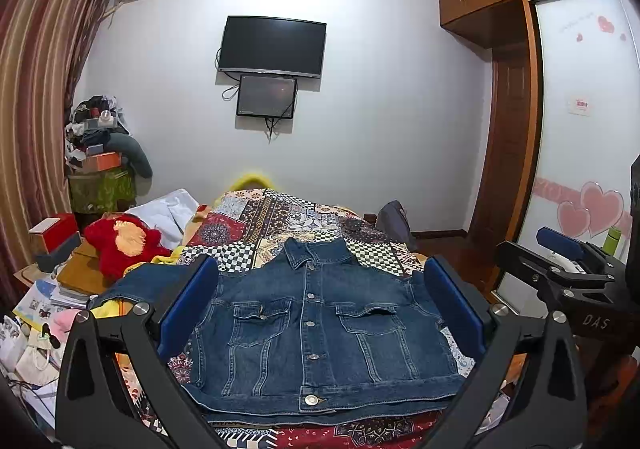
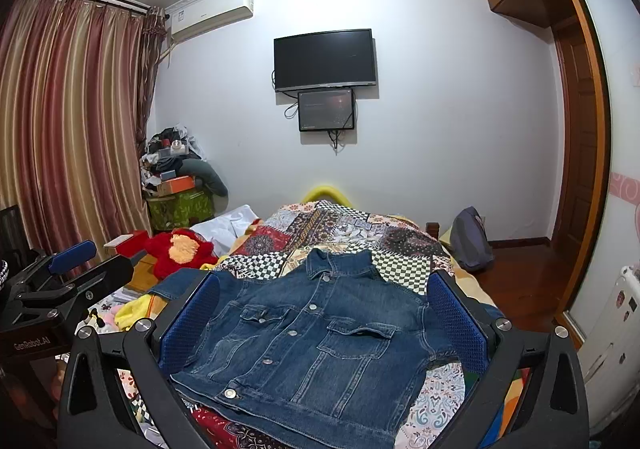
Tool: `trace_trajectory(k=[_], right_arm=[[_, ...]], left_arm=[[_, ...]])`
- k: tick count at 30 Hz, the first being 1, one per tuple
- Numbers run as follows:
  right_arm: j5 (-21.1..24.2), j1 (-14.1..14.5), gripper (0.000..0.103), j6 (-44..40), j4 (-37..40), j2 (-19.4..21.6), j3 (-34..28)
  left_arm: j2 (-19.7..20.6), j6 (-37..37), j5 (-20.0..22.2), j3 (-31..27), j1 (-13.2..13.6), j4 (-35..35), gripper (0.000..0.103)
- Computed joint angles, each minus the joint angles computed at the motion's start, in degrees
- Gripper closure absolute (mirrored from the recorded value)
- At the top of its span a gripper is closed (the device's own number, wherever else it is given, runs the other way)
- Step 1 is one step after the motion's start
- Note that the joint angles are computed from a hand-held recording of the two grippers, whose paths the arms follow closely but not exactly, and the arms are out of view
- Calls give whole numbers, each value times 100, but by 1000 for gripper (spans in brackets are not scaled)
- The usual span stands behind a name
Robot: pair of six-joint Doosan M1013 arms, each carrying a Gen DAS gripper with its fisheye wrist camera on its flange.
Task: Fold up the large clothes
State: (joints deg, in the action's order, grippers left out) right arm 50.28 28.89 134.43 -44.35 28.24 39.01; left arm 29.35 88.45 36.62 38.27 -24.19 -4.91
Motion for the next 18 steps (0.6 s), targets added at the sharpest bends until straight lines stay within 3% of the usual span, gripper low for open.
trace_trajectory(k=[18], right_arm=[[13,-1,0,-13,16,5,-21]], left_arm=[[13,71,15,-12,36,-125,0]])
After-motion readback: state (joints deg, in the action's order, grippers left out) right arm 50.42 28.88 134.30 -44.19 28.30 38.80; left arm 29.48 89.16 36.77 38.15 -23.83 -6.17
